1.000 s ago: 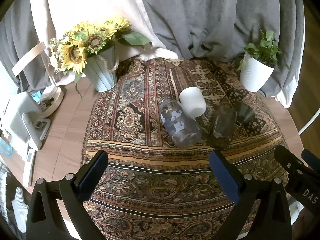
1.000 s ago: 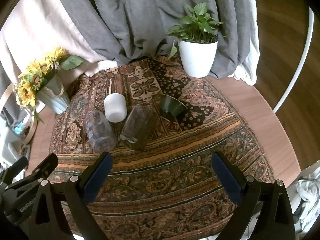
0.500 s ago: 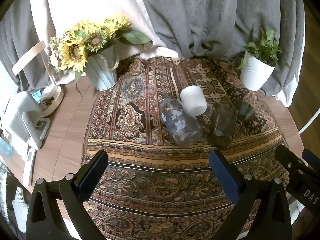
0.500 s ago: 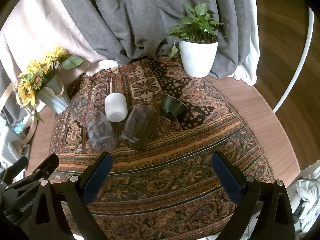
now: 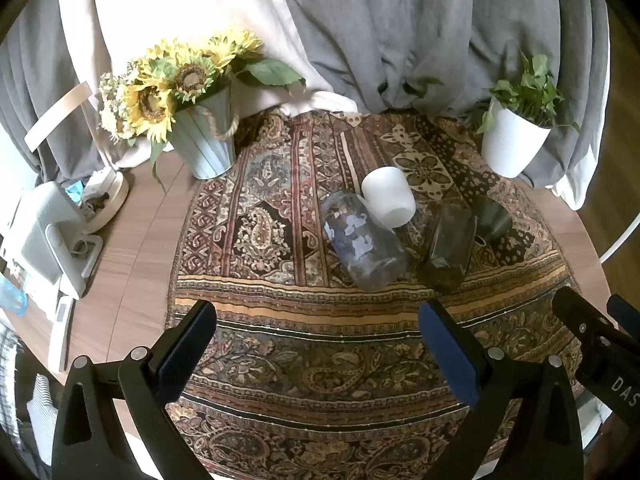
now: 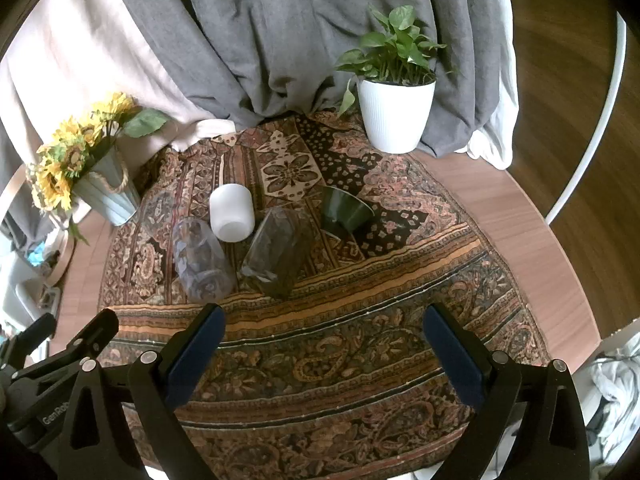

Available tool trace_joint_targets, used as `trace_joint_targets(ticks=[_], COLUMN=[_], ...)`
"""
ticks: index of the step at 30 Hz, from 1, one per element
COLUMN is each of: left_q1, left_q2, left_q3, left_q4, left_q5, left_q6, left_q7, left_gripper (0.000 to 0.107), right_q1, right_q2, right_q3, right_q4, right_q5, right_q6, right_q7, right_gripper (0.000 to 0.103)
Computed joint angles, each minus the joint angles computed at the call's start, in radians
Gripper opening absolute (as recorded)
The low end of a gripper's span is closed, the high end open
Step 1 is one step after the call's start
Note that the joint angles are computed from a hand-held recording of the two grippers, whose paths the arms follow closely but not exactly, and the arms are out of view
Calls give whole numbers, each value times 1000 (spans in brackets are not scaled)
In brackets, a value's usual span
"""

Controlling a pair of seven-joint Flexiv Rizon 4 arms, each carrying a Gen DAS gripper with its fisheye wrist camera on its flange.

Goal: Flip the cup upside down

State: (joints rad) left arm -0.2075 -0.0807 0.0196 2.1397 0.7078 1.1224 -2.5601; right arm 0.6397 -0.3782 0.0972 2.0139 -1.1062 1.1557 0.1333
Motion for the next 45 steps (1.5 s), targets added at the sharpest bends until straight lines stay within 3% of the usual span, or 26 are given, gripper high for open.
trace_joint_targets(ticks=[22,45], left_q1=[2,33], left_q2=[3,-72], left_q3=[-1,46], left_q4=[5,-9], left_q5=[1,-93], left_q6=[-3,42], left_q7=[6,127], left_gripper=[103,103], right_q1=[3,50], right_q2=[-5,-101], right_q3=[2,-31], right_q4=[-3,-98], right_q5=[2,102], right_q6=[-4,1], right_q7=[-1,-83], right_gripper=[100,100])
